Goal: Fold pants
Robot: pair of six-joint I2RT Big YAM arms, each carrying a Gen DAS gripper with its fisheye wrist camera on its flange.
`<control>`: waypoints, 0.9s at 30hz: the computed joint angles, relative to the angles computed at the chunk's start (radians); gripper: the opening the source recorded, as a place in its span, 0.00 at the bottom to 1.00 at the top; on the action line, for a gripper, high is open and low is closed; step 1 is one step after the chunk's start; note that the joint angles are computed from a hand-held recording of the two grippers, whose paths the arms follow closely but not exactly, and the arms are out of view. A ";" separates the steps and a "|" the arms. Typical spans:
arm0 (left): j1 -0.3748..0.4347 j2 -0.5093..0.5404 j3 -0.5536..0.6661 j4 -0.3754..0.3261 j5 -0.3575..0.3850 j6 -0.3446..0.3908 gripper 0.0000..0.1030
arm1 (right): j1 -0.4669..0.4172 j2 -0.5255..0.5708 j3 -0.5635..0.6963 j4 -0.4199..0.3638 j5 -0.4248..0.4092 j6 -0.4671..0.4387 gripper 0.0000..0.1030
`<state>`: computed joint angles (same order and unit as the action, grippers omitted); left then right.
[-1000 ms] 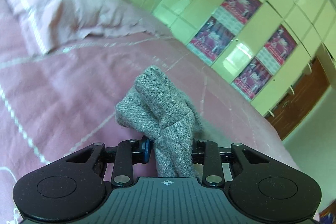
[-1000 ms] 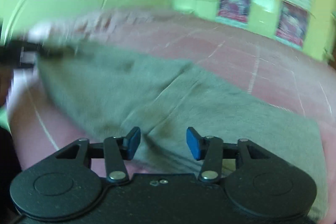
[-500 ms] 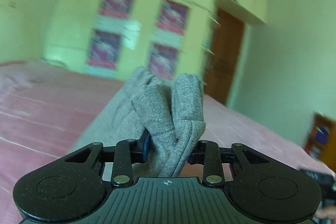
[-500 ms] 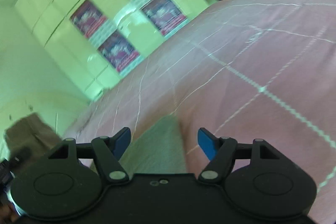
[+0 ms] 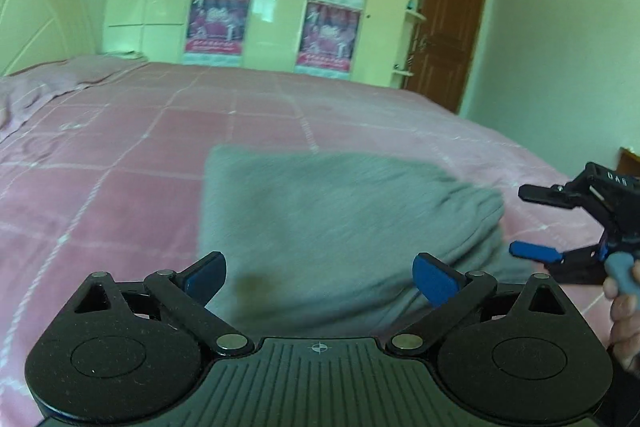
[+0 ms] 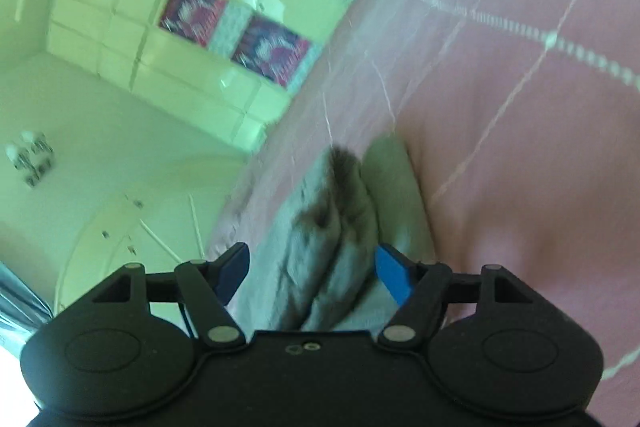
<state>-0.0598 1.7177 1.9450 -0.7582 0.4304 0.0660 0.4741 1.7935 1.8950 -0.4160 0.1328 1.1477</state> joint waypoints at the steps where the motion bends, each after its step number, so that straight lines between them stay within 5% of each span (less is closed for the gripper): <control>1: 0.016 -0.018 -0.028 0.000 -0.002 0.007 0.96 | 0.005 0.010 0.014 -0.002 -0.005 0.004 0.61; 8: 0.061 -0.021 -0.054 -0.080 -0.021 0.033 0.96 | 0.009 0.131 0.248 -0.220 0.027 0.032 0.66; 10: 0.061 -0.004 -0.034 -0.079 -0.034 0.003 0.96 | 0.016 0.192 0.368 -0.329 0.058 0.002 0.47; 12: 0.046 0.054 0.041 -0.125 -0.061 -0.010 0.96 | 0.019 0.220 0.432 -0.335 0.041 -0.040 0.23; 16: 0.042 0.059 0.026 -0.089 -0.097 -0.062 0.96 | 0.045 0.270 0.623 -0.343 0.073 -0.208 0.20; 20: 0.053 0.058 0.010 -0.054 -0.092 -0.131 0.97 | 0.051 0.159 0.463 -0.240 0.130 -0.256 0.20; 23: 0.044 0.053 -0.007 -0.044 -0.116 -0.116 0.97 | 0.029 0.115 0.299 -0.327 0.142 -0.120 0.21; 25: 0.041 0.054 -0.009 -0.043 -0.128 -0.106 0.97 | 0.004 0.048 0.089 -0.198 0.080 0.070 0.22; 27: 0.042 0.050 -0.010 -0.048 -0.130 -0.093 0.97 | 0.004 0.009 -0.001 -0.088 0.085 0.079 0.22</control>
<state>-0.0182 1.7679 1.9352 -0.8058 0.3006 -0.0270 0.4785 1.8020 1.8944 -0.5043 0.2181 1.2264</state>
